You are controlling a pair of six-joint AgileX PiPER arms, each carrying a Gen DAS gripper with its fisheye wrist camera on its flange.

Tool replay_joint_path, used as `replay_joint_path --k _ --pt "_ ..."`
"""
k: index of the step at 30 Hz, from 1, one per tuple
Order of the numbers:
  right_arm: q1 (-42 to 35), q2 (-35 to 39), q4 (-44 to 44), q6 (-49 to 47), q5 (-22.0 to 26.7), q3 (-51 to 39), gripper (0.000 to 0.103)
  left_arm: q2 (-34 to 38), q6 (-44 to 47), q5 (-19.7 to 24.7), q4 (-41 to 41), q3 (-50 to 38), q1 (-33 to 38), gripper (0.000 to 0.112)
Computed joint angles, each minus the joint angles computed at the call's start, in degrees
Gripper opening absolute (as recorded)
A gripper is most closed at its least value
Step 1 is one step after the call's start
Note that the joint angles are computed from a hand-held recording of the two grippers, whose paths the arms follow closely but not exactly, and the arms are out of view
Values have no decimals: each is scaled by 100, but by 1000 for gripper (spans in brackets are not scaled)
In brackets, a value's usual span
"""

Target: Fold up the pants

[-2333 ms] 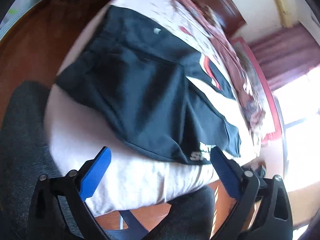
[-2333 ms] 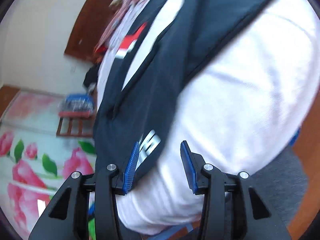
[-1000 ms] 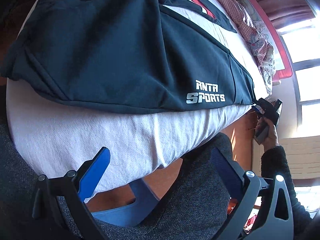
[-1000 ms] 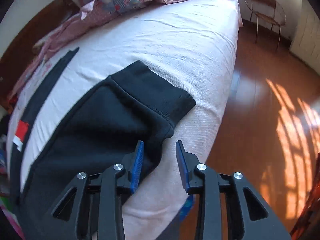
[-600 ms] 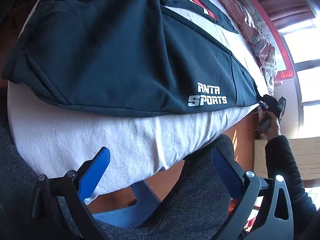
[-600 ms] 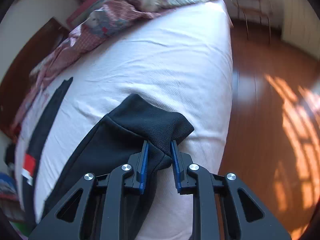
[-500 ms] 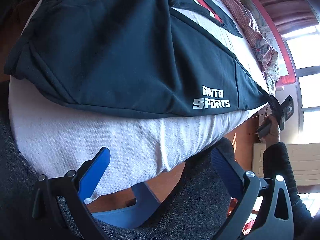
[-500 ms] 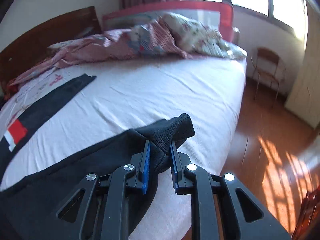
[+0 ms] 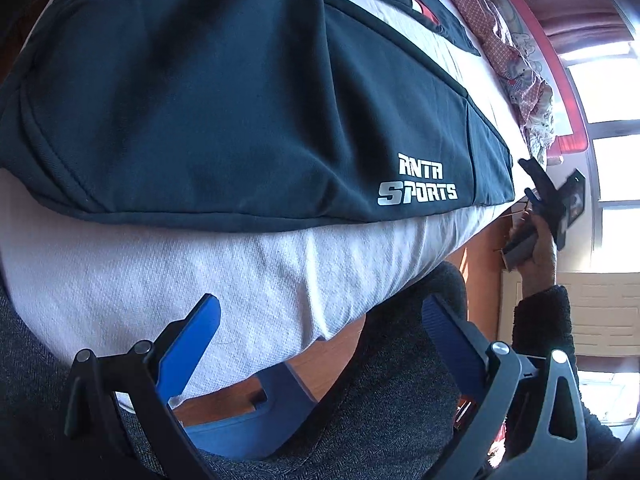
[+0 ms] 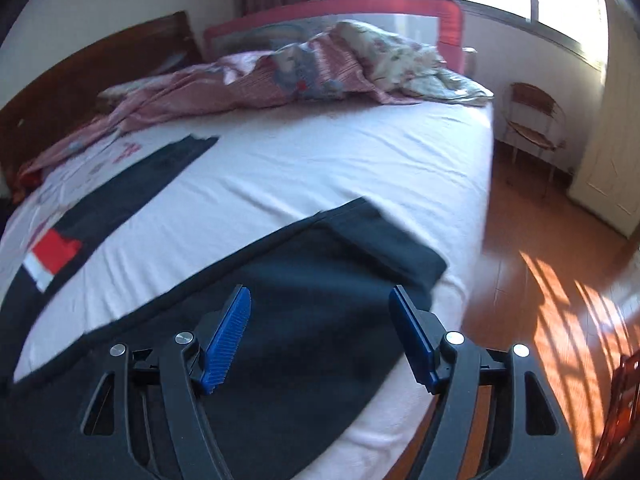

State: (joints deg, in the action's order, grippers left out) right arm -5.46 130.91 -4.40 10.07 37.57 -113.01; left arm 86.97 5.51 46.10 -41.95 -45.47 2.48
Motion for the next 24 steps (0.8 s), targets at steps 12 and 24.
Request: replay_joint_path --k 12,24 --pt "502 -1860 1442 -354 -947 2446 77 -69 3733 43 -607 -1318 3028 101" --pt "1689 -1554 1567 -105 388 1649 77 4036 5206 905 -406 -5943 4158 100"
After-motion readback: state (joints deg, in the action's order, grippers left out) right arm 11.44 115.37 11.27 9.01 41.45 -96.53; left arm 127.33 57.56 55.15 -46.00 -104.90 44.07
